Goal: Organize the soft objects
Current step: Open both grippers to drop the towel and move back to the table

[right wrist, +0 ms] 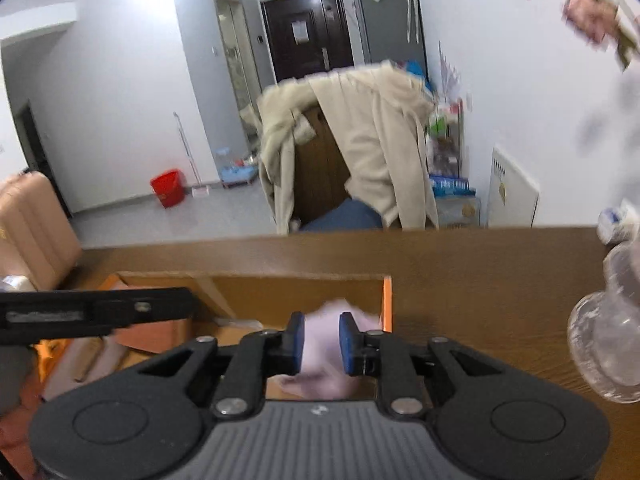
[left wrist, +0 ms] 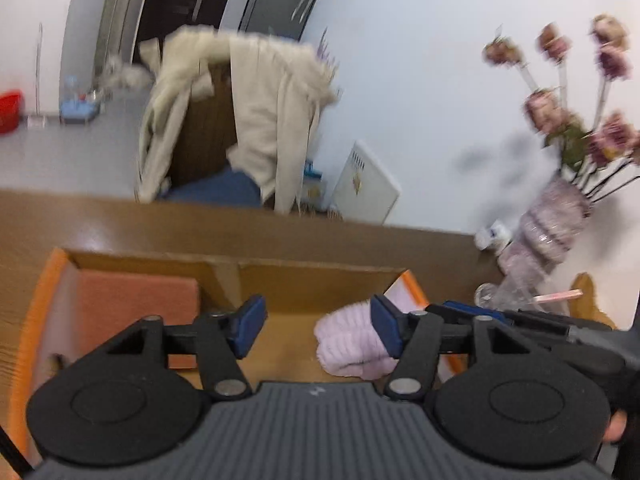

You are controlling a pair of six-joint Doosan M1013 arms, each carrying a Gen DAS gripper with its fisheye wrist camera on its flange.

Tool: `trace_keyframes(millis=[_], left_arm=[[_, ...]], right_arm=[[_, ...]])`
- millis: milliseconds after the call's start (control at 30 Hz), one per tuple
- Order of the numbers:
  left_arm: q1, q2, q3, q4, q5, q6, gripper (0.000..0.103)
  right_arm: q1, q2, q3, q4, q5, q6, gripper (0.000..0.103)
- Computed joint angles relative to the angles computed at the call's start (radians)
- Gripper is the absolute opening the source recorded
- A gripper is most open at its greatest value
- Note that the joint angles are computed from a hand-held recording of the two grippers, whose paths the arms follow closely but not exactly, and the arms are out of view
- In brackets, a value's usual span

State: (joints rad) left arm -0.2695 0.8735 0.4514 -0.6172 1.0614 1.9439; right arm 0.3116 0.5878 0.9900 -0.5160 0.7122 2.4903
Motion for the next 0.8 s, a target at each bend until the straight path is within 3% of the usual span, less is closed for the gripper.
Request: trace_keyframes(millis=[100,200,267,333,500,667,800], left_arm=[[0.02,-0.13,0.187,-0.042,-0.096,0.093,0.068],[0.044,-0.259,0.377,-0.113,-0.191,0.218,0.08],[0.062,-0.355,0.525,-0.188,-0.276,0.346,0.087],[0.085,-0.433,0.649,-0.273,-0.328,0.468,0.088],[0.144,-0.588,0.906,-0.457,-0.372,0.69,0.098],[0.19,-0.701,1.125,-0.665,-0.429,0.941,0.103],[0.23,-0.761,1.25,-0.763,-0.405,1.018,0.103]], right_arm=[[0.026,-0.082,0.092,-0.093,-0.057,0.097,0.048],[0.061,-0.161,0.179,-0.212,-0.111,0.203,0.05],[0.089,-0.22,0.257,-0.318,-0.174,0.313,0.06],[0.124,-0.275,0.34,-0.479,-0.222,0.467,0.069],[0.21,-0.37,0.509,-0.837,-0.281,0.864,0.075],[0.301,-0.412,0.617,-1.036,-0.224,1.126,0.078],[0.38,-0.418,0.663,-1.025,-0.104,1.129,0.082]])
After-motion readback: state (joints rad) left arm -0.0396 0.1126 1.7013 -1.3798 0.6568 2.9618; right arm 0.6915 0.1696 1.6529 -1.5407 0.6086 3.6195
